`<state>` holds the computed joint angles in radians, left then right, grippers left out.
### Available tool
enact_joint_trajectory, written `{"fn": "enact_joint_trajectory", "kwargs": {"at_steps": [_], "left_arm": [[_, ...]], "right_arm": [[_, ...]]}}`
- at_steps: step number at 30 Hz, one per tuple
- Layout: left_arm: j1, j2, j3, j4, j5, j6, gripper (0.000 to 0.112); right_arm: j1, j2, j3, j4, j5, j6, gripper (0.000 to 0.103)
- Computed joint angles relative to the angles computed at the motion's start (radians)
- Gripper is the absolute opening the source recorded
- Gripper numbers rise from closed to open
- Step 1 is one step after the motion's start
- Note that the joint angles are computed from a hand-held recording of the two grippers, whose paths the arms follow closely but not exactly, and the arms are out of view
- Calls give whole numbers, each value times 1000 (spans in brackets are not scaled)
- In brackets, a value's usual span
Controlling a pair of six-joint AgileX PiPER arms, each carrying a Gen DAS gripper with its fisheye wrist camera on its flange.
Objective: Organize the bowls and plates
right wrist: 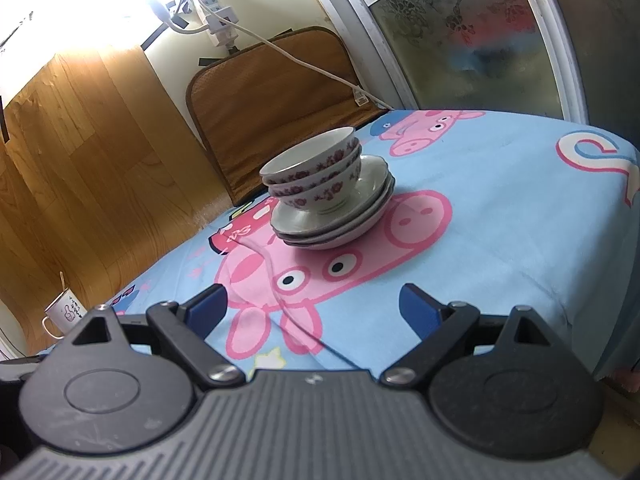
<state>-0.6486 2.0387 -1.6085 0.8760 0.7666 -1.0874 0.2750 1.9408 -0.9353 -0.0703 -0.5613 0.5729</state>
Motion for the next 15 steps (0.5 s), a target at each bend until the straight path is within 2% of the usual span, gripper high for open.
{"fn": "enact_joint_trajectory", "kwargs": {"at_steps": [15], "left_arm": [[-7,3,-5,-3,12,19,103]], "right_arm": [[0,0,1,0,0,1,95]]}}
